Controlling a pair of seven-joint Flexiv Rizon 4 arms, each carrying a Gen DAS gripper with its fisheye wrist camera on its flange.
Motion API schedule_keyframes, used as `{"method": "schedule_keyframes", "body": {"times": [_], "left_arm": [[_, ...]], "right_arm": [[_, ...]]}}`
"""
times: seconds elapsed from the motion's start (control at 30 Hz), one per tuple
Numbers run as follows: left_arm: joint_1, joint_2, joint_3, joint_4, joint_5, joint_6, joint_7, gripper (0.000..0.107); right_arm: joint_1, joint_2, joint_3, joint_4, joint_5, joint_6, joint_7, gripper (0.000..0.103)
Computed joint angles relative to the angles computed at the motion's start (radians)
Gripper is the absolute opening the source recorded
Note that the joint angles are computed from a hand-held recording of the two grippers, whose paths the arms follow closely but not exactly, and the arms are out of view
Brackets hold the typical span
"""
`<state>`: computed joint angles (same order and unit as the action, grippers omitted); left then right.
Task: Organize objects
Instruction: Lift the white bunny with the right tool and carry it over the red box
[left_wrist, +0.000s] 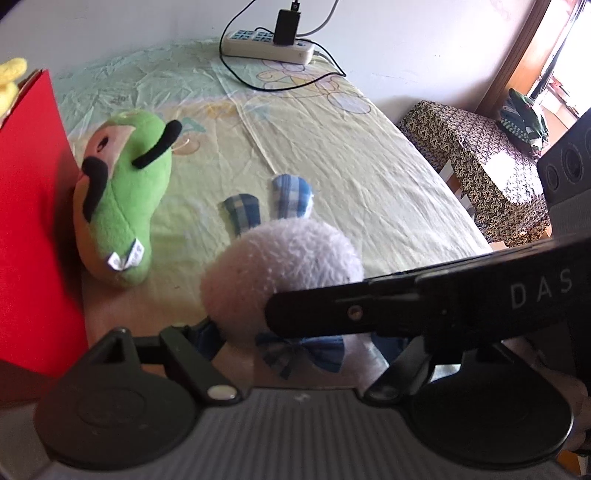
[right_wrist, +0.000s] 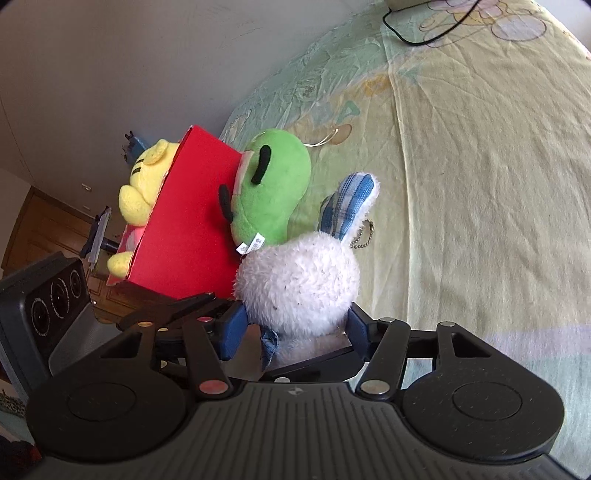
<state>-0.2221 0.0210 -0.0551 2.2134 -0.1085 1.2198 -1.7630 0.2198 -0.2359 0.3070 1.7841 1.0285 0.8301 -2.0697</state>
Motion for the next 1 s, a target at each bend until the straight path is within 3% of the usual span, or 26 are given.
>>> {"method": "schedule_keyframes", "body": {"times": [0.33,0.47,0.7,1.0], "left_arm": [[0.015,0.134,-0.031,-0.004,0.203,-0.068,-0.151,0.079],[0.025,0.195,-0.029,0.011,0.223,-0.077,-0.161,0.079],[0.033,0.298,-0.005,0.053,0.188,-0.048,-0.078,0.079],[0.035,0.450,0.100,0.129,0.065,-0.015,0.166,0.079]], "right_arm": [[0.017,0.122,-0.021,0.046,0.018,-0.054,-0.048,0.060],[0.047,0.158,-0.029,0.047,0.015,-0.053,-0.056,0.060],[0.107,0.224,-0.034,0.062,0.036,0.012,-0.055,0.059],[0.243,0.213,0.017,0.021,0.001,0.253,0.001,0.059]]}}
